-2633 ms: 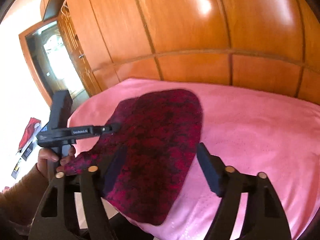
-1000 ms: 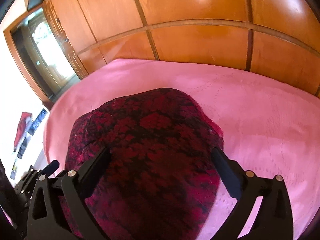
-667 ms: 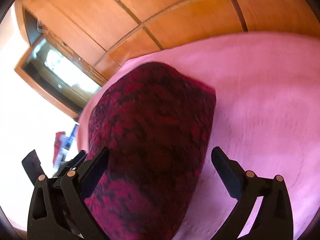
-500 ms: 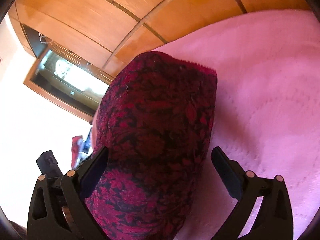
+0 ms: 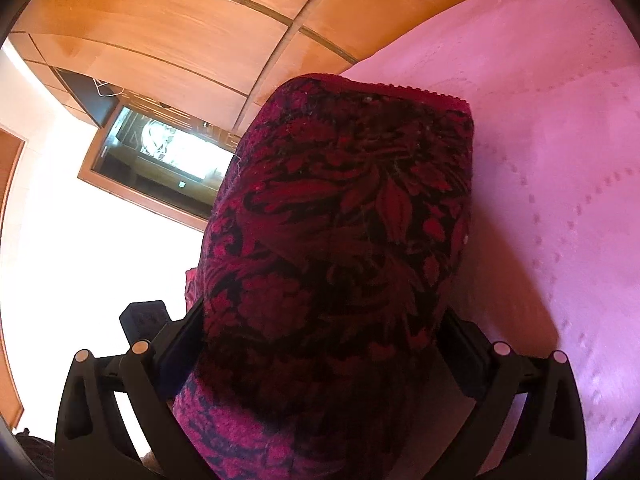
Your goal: Fold small clothes
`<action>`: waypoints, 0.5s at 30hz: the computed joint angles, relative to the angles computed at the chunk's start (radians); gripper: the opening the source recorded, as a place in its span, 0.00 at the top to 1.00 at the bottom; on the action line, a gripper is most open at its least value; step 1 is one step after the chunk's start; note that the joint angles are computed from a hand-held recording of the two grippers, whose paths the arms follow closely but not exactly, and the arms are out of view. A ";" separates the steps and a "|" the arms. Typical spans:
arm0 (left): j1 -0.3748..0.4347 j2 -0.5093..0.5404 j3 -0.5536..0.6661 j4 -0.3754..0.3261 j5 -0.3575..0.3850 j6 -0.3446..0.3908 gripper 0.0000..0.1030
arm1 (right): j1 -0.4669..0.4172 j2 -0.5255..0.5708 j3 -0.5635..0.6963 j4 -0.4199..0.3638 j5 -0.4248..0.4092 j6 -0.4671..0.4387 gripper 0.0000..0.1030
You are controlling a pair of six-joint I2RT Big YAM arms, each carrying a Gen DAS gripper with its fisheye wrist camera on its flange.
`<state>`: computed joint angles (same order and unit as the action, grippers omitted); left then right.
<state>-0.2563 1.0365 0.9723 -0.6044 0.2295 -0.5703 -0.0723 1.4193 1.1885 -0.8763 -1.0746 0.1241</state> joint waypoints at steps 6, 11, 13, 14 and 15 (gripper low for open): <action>0.072 0.002 -0.082 0.154 0.236 -0.119 0.40 | 0.011 -0.008 0.013 -0.034 0.014 -0.046 0.07; 0.045 -0.003 -0.100 0.242 0.300 -0.160 0.51 | 0.013 -0.069 0.001 -0.016 0.025 -0.043 0.24; 0.026 0.003 -0.089 0.256 0.296 -0.176 0.52 | 0.007 -0.105 -0.011 -0.022 0.023 -0.062 0.27; 0.017 0.012 -0.080 0.266 0.295 -0.184 0.52 | 0.002 -0.119 -0.014 -0.033 0.023 -0.075 0.28; 0.005 0.020 -0.066 0.262 0.288 -0.180 0.52 | -0.007 -0.139 -0.017 -0.047 0.024 -0.090 0.29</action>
